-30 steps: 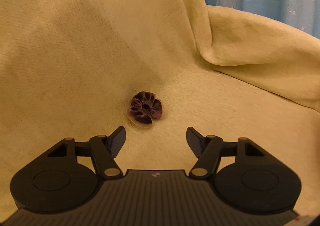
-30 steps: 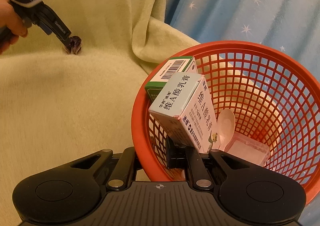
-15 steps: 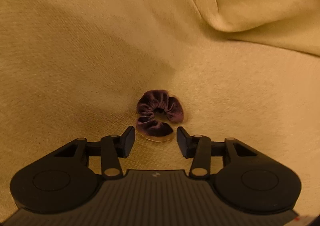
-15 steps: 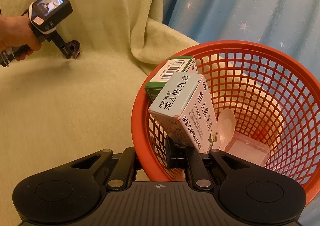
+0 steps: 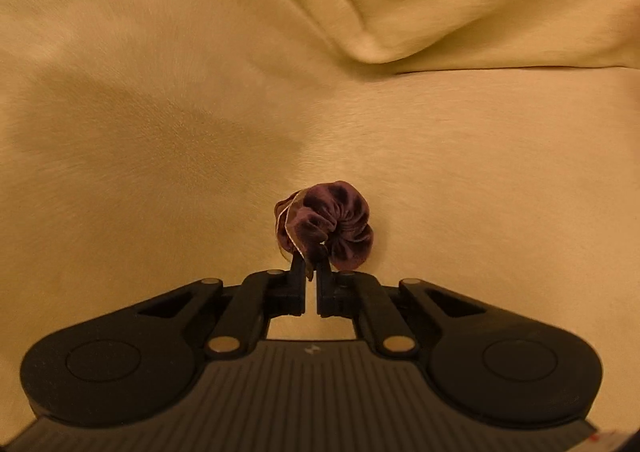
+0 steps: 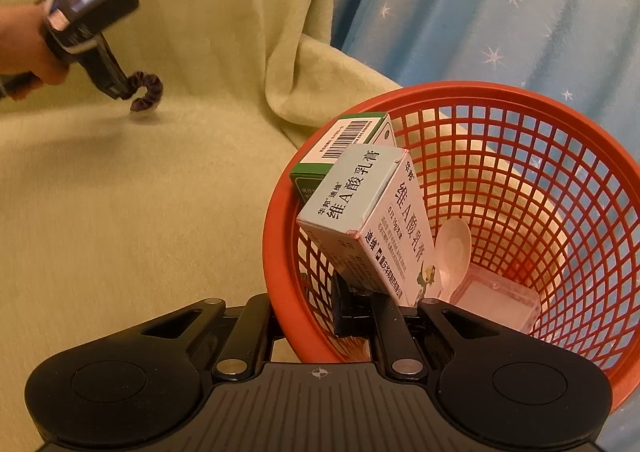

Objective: Organize objects
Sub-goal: 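Lower the left gripper to the purple hair tie and grasp it, then carry the purple hair tie to the orange basket and release it with the left gripper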

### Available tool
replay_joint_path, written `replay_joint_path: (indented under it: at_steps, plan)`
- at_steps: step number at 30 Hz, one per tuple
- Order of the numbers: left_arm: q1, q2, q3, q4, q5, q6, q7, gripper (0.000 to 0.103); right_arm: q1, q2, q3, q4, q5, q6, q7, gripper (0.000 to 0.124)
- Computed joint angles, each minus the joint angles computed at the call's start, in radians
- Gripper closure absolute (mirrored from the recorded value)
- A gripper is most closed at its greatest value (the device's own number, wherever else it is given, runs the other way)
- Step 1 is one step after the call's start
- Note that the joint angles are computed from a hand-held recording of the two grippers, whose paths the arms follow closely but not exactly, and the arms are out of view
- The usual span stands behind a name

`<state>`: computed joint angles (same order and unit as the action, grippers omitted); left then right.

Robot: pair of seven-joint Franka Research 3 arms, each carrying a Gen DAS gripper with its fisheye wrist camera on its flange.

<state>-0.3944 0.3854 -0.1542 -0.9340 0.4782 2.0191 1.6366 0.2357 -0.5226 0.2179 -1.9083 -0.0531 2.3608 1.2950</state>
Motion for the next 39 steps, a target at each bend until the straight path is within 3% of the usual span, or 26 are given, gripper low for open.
replay_joint_path:
  at_steps: [6,15,26,39]
  plan:
    - [0.047,-0.238,-0.046,-0.279,-0.077,0.073,-0.075,0.101,0.002,-0.015,0.003,-0.019,-0.015,-0.001,-0.017,0.117]
    - [0.099,-0.506,-0.093,-0.527,-0.263,0.136,-0.265,0.101,0.01,-0.052,0.004,-0.073,-0.027,0.015,-0.087,0.117]
    - [0.108,-0.602,-0.129,-0.571,-0.255,0.104,-0.509,0.101,0.012,-0.071,-0.001,-0.099,-0.002,0.024,-0.127,0.117]
    - [0.083,-0.653,-0.145,-0.597,-0.266,0.092,-0.551,0.101,0.008,-0.074,0.004,-0.099,0.006,0.022,-0.14,0.116]
